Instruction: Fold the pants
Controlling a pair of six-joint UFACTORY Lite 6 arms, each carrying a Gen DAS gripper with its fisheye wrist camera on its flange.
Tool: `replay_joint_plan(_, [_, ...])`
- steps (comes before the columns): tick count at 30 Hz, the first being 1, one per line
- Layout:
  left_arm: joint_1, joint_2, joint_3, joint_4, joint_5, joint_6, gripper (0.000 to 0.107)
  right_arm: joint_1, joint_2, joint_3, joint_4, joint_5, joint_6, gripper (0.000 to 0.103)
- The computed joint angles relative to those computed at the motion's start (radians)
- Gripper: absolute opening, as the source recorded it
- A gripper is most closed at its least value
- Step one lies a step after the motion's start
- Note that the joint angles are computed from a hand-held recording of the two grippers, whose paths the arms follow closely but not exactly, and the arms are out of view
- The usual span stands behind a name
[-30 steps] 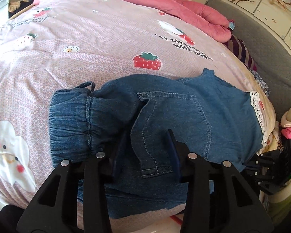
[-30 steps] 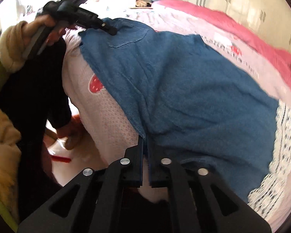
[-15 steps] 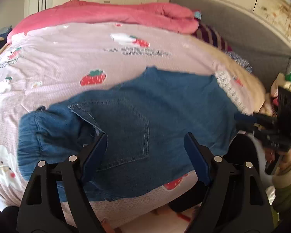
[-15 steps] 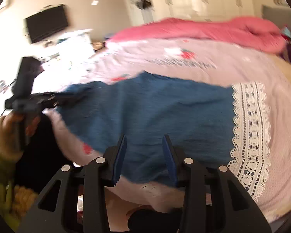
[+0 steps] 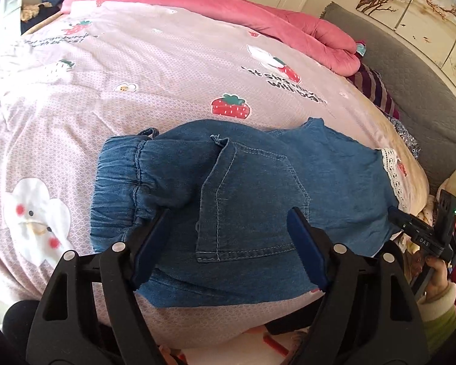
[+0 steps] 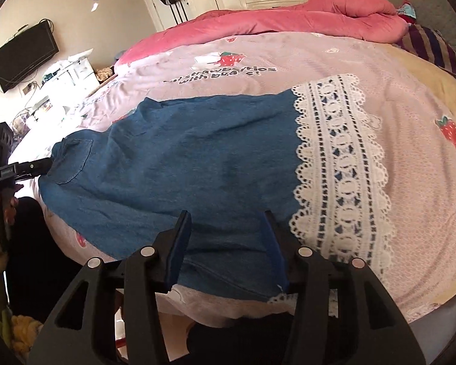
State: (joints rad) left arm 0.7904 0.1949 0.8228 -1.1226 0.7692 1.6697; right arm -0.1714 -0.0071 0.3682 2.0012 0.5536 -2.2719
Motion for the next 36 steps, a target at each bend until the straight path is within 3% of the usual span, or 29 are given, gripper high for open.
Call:
replay_joint_plan(7, [0.101, -0.294, -0.087, 0.052, 0.150, 0.006, 0.093, -0.370, -0.251, -0.089, -0.369, 0.170, 0.250, 0.065])
replay_joint_plan(11, [0.072, -0.425, -0.100, 0.020, 0.212, -0.024, 0.093, -0.519, -0.248, -0.088, -0.422, 0.195, 0.255, 0.072])
replay_joint_plan(14, [-0.085, -0.452, -0.099, 0.011, 0.162, -0.110, 0.093, -0.598, -0.224, -0.089, -0.446, 0.207, 0.244, 0.073])
replay_joint_plan(17, [-0.354, -0.431, -0.083, -0.021, 0.035, -0.190, 0.093, -0.647, -0.174, -0.090, -0.455, 0.215, 0.239, 0.073])
replay_joint_plan(21, [-0.725, -0.226, 0.067, -0.057, -0.118, -0.237, 0.093, -0.645, -0.112, -0.109, -0.454, 0.218, 0.245, 0.073])
replay_joint_plan(24, [-0.911, -0.020, 0.246, -0.037, -0.196, -0.277, 0.093, -0.633, -0.075, -0.121, -0.442, 0.220, 0.234, 0.073])
replay_joint_plan(30, [-1.128, 0.346, 0.634, 0.187, -0.290, -0.500, 0.093, -0.593, 0.056, -0.062, -0.403, 0.258, 0.277, 0.073])
replay_joint_plan(33, [-1.165, 0.507, 0.834, 0.345, -0.273, -0.655, 0.093, -0.567, 0.129, -0.016, -0.370, 0.249, 0.313, 0.072])
replay_joint_plan(36, [-1.177, 0.636, 0.995, 0.433, -0.227, -0.730, 0.093, -0.565, 0.208, 0.022, -0.363, 0.274, 0.327, 0.053])
